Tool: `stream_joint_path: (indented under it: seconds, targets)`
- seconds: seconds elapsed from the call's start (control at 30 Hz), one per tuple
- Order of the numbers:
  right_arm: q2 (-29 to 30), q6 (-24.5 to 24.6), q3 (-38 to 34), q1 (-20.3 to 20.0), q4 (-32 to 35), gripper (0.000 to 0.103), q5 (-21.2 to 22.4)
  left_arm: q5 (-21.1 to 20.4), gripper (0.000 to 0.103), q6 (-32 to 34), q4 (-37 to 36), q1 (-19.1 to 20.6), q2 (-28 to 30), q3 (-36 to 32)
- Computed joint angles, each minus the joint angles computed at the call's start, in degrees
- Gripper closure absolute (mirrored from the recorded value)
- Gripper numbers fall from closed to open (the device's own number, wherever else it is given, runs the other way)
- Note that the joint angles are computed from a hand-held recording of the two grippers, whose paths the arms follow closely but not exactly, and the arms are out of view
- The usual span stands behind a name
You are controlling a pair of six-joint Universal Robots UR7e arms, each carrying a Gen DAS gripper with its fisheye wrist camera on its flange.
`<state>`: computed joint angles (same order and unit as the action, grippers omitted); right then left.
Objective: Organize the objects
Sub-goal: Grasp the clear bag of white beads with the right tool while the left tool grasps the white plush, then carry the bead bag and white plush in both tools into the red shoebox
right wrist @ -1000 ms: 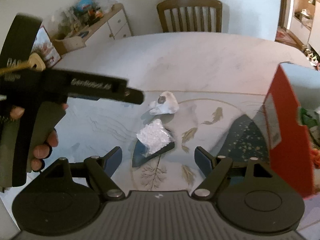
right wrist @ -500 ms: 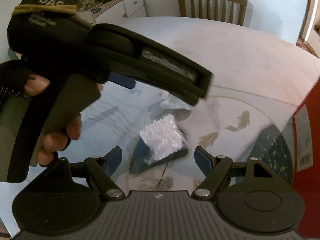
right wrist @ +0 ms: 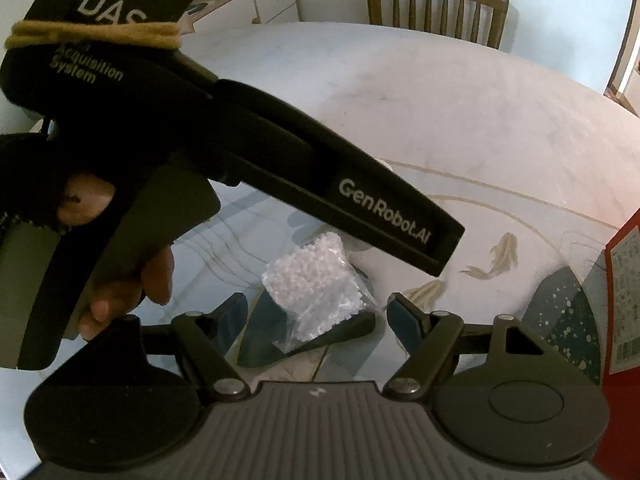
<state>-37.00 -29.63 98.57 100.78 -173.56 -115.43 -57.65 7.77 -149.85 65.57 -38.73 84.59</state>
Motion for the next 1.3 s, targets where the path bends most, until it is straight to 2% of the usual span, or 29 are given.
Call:
stream_joint_path:
  seconds: [0.23,0.43,0.6,0.77,0.93,1.13,1.3]
  targets:
    - [0.9,-2.0,-0.2,-0.1,-1.8,0.042,-0.2,-0.1,0.029,2.0,-1.9,0.0,0.2,0.4]
    - [1.5,-3.6,-0.1,0.1,-3.3,0.049,-1.2,-0.9,0.038,2.0,-2.5,0.3,0.0,0.5]
    - [2.1,-4.1,-0.1,0.3,-4.8,0.056,-2.7,-2.1,0.051,1.3,-2.4,0.5,-0.4,0.5]
    - [2.0,-4.2,0.1,0.4,-5.4,0.064,-4.1,-2.7,0.054,0.9,-2.5,0.6,-0.7,0.8]
    - [1.3,-3.5,1.2,0.0,-6.8,0.076,-4.8,-3.2,0.055,-0.4,-2.2,0.7,-1.4,1.4]
    - [-0.6,-2.6,3.5,-0.8,-7.9,0.081,-4.9,-3.2,0.055,-1.9,-2.4,0.3,-2.7,3.1]
    - [-2.4,-2.0,5.5,-1.4,-8.3,0.082,-5.0,-3.3,0.055,-3.2,-2.3,0.1,-4.1,4.8]
